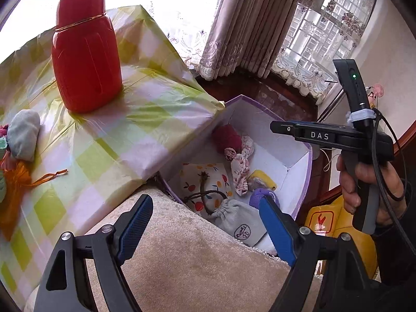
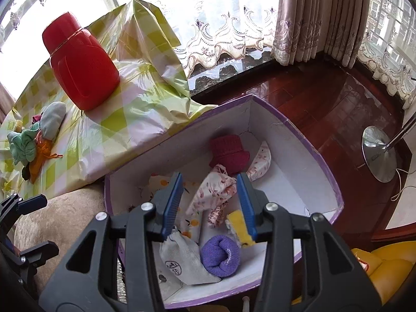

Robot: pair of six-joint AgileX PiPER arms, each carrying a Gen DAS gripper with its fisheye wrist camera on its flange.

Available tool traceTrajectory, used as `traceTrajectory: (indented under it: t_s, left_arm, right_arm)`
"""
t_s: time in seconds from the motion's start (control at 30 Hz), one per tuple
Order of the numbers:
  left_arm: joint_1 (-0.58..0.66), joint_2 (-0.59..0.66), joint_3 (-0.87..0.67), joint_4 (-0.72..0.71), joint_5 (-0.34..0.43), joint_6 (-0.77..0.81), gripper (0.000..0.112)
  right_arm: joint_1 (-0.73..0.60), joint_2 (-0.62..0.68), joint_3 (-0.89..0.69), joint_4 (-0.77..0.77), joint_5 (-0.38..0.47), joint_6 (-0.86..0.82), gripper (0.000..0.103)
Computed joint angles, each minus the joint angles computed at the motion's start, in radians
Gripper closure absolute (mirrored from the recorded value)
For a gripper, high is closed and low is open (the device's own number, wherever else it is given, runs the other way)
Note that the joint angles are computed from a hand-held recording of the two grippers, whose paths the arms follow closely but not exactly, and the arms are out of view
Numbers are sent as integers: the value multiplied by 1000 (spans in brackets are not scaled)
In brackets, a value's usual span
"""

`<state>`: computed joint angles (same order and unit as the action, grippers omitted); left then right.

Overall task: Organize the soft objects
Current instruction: 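Carry the grey bag with the left tool into the white box while the right tool releases the cloth there, then move both open tools back toward the remaining soft items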

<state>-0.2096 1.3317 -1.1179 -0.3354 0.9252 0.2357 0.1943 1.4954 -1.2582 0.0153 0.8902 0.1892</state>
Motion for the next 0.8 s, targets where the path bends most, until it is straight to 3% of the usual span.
traceTrajectory:
  t_s: [0.4, 0.8]
  left_arm:
    - [144, -73, 58, -65, -17, 21, 28]
    - [549, -126, 123, -216, -11, 111, 28]
  right_arm:
    - [115, 33, -46, -24, 20, 35, 52]
    - [348, 141, -158, -46, 35, 86, 46]
